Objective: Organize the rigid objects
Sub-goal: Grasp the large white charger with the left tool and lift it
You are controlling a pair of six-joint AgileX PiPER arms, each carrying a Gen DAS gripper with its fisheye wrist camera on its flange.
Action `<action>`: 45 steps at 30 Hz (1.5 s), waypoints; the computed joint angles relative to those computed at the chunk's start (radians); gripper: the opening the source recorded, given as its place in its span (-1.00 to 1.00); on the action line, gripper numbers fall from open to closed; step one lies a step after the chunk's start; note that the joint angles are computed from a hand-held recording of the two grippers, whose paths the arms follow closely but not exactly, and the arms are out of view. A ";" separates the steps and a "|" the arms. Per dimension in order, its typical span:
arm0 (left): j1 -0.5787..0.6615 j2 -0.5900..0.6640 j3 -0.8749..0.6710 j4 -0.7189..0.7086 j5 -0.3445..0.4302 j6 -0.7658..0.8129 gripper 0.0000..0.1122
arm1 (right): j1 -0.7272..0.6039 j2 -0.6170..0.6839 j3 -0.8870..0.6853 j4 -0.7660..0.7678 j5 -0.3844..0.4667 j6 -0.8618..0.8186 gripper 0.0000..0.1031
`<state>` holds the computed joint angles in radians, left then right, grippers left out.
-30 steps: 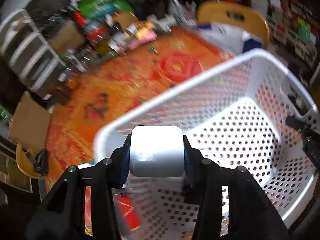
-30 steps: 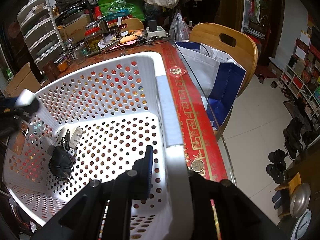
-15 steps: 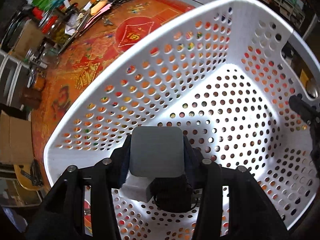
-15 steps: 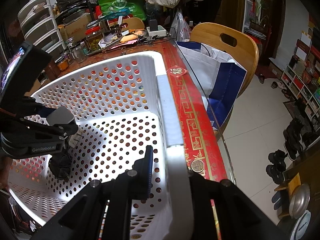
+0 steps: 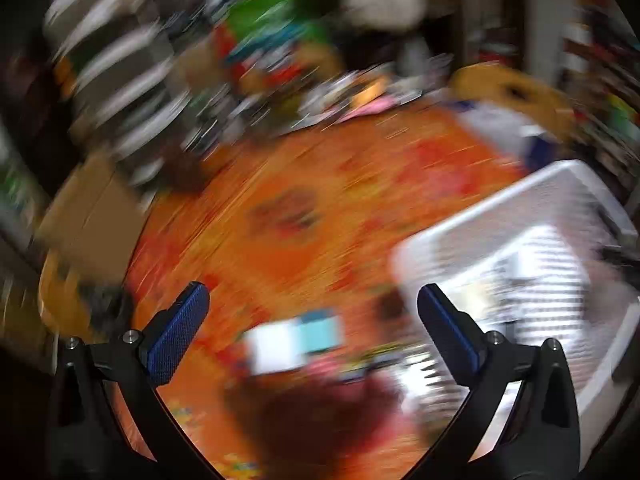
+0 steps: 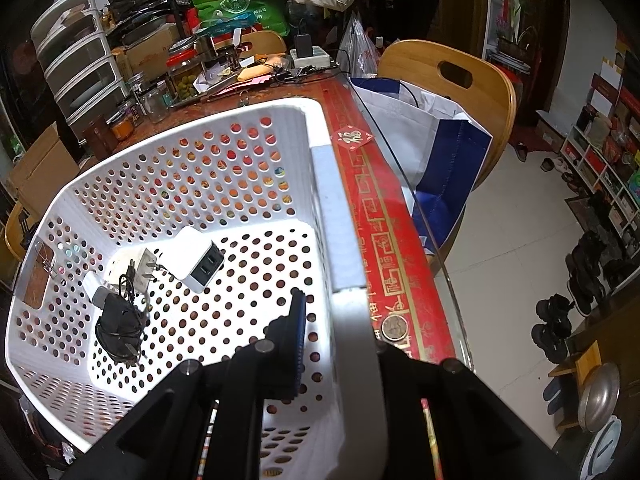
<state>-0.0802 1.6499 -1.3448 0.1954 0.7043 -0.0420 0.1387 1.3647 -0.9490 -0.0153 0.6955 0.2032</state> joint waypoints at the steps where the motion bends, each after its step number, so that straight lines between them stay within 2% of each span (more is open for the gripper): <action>1: 0.058 0.048 -0.017 -0.046 0.008 0.040 0.83 | 0.000 0.002 -0.002 -0.001 0.001 -0.001 -0.74; 3: 0.168 0.169 -0.065 -0.145 0.024 0.114 0.81 | 0.002 0.005 -0.009 -0.006 0.006 0.001 -0.74; 5: 0.215 0.240 -0.046 -0.183 -0.012 0.145 0.77 | 0.001 0.006 -0.011 -0.004 0.009 0.003 -0.74; 10: 0.263 0.263 0.063 -0.324 -0.117 0.315 0.78 | 0.018 0.017 -0.031 -0.047 0.037 0.048 -0.74; 17: 0.266 0.356 0.009 -0.296 -0.146 0.264 0.79 | 0.020 0.021 -0.037 -0.067 0.048 0.064 -0.74; 21: 0.263 0.365 0.006 -0.264 -0.176 0.234 0.78 | 0.020 0.020 -0.037 -0.066 0.048 0.064 -0.74; 24: 0.260 0.372 0.006 -0.268 -0.177 0.220 0.69 | 0.019 0.021 -0.037 -0.065 0.048 0.061 -0.74; 26: 0.273 0.366 0.010 -0.367 -0.166 0.304 0.36 | 0.019 0.020 -0.037 -0.065 0.048 0.062 -0.74; 27: 0.271 0.359 0.014 -0.384 -0.164 0.313 0.02 | 0.019 0.021 -0.037 -0.065 0.048 0.062 -0.74; 28: 0.263 0.346 0.032 -0.360 -0.185 0.291 -0.03 | 0.019 0.021 -0.037 -0.065 0.048 0.062 -0.74; 30: 0.242 0.329 0.062 -0.271 -0.228 0.199 -0.03 | 0.019 0.021 -0.038 -0.065 0.049 0.062 -0.74; 33: 0.251 0.306 0.082 -0.283 -0.253 0.190 -0.04 | 0.019 0.021 -0.038 -0.062 0.048 0.058 -0.74; 37: 0.251 0.228 0.135 -0.219 -0.319 0.112 -0.04 | 0.006 0.021 -0.037 -0.046 0.045 0.030 -0.74; 42: 0.236 0.141 0.165 -0.189 -0.327 0.084 -0.04 | -0.007 0.023 -0.040 -0.028 0.046 0.000 -0.74; 45: 0.204 0.093 0.172 -0.087 -0.316 -0.012 -0.04 | -0.005 0.025 -0.043 -0.026 0.048 -0.004 -0.74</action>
<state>0.1238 1.7428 -1.1733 0.1080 0.3885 -0.0538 0.1339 1.3896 -0.9919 -0.0412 0.7437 0.1995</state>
